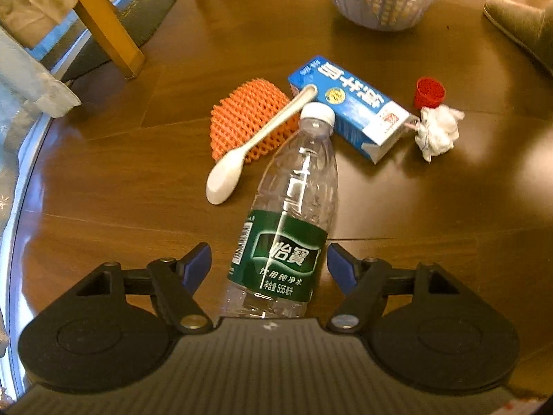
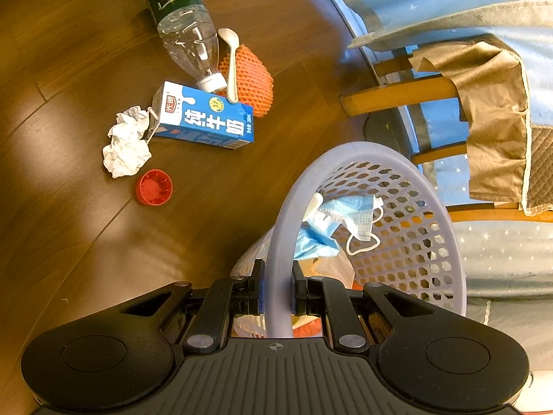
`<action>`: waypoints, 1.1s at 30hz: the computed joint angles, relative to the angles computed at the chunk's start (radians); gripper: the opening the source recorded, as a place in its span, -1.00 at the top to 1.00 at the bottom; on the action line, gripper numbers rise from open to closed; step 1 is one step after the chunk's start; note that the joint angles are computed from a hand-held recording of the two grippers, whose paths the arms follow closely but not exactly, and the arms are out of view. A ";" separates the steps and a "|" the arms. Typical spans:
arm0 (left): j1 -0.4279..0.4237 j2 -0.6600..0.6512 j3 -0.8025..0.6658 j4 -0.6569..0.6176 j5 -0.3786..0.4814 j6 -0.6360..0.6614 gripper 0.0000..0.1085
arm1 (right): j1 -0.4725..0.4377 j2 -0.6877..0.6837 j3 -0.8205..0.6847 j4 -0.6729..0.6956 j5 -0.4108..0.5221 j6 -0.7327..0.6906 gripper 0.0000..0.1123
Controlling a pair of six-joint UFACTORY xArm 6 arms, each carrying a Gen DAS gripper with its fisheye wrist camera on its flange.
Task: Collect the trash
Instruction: 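Lower the left tool and grasp the clear water bottle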
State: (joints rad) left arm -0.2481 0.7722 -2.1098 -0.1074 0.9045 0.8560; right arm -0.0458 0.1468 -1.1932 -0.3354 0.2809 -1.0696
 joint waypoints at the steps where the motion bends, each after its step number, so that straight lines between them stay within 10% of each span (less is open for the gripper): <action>1: 0.000 0.001 0.004 0.003 0.002 0.004 -0.29 | 0.000 0.000 -0.001 0.000 0.002 0.000 0.83; 33: -0.009 0.026 0.006 0.082 0.032 0.001 -0.09 | 0.004 0.005 0.003 -0.013 0.012 -0.001 0.83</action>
State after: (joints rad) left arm -0.2570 0.7984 -2.1039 -0.0255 0.9365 0.8565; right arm -0.0413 0.1517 -1.1897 -0.3483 0.2927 -1.0707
